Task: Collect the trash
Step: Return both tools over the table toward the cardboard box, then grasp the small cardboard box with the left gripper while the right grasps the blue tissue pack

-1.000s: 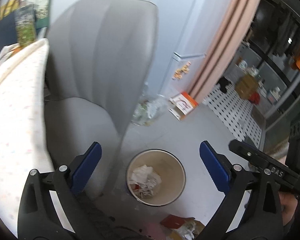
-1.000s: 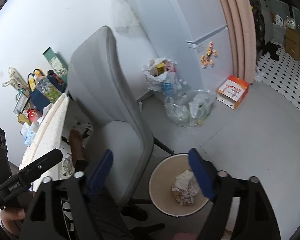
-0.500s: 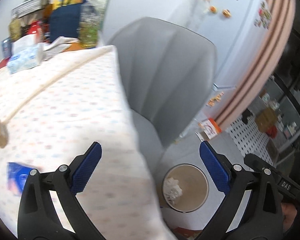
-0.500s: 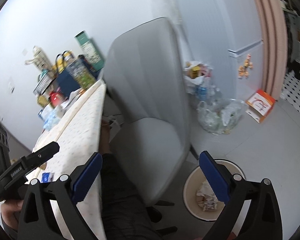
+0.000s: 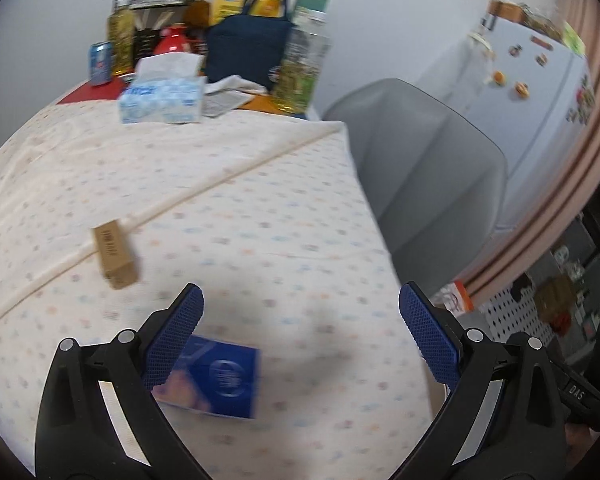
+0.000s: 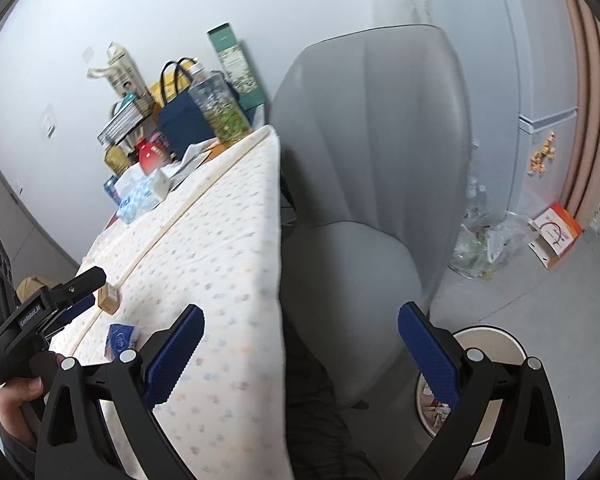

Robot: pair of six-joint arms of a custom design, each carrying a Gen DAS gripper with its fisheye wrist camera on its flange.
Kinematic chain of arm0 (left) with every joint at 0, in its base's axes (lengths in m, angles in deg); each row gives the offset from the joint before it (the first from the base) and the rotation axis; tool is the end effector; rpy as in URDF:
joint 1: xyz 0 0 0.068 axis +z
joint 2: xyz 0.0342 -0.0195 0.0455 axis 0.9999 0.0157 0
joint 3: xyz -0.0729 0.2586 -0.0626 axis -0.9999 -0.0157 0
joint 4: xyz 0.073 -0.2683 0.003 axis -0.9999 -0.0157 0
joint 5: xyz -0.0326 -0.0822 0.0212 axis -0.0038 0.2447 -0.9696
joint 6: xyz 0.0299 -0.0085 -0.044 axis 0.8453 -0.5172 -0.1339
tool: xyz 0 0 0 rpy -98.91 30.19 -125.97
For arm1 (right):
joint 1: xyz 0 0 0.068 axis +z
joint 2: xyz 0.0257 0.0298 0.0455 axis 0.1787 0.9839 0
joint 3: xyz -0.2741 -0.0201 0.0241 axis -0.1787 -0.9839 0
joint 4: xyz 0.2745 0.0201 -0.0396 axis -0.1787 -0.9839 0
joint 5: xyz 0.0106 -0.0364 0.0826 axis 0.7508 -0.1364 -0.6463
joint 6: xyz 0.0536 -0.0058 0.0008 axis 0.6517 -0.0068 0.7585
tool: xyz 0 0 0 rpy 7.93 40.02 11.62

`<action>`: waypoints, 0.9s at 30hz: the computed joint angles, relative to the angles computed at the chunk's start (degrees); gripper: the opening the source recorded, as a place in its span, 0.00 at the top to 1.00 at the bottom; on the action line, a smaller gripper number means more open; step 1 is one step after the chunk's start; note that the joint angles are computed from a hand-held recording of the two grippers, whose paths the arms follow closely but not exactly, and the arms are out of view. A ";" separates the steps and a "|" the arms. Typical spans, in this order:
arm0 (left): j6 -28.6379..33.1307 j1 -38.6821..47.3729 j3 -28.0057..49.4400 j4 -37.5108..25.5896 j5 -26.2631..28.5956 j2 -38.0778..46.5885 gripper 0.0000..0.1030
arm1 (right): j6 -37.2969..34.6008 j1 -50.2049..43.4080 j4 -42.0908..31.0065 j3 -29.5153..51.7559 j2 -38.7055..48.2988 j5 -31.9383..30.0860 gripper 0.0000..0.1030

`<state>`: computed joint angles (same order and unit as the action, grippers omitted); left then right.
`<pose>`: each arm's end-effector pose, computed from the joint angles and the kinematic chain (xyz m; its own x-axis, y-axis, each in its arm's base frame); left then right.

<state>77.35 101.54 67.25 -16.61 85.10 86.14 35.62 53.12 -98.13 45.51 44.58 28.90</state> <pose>0.2616 0.0404 0.2038 -0.7292 -0.0679 -0.6809 0.1857 0.9381 -0.2924 0.1461 0.1169 0.2034 -0.6762 0.3697 -0.6373 0.1607 0.9182 0.3621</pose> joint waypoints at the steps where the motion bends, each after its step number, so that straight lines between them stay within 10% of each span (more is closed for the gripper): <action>1: 0.26 0.97 0.19 0.08 0.28 0.55 0.06 | 0.15 0.60 0.70 0.78 1.73 0.21 0.07; 27: 1.08 12.28 7.80 7.55 -0.21 19.07 0.15 | -0.26 1.77 11.46 9.39 24.11 -1.59 0.07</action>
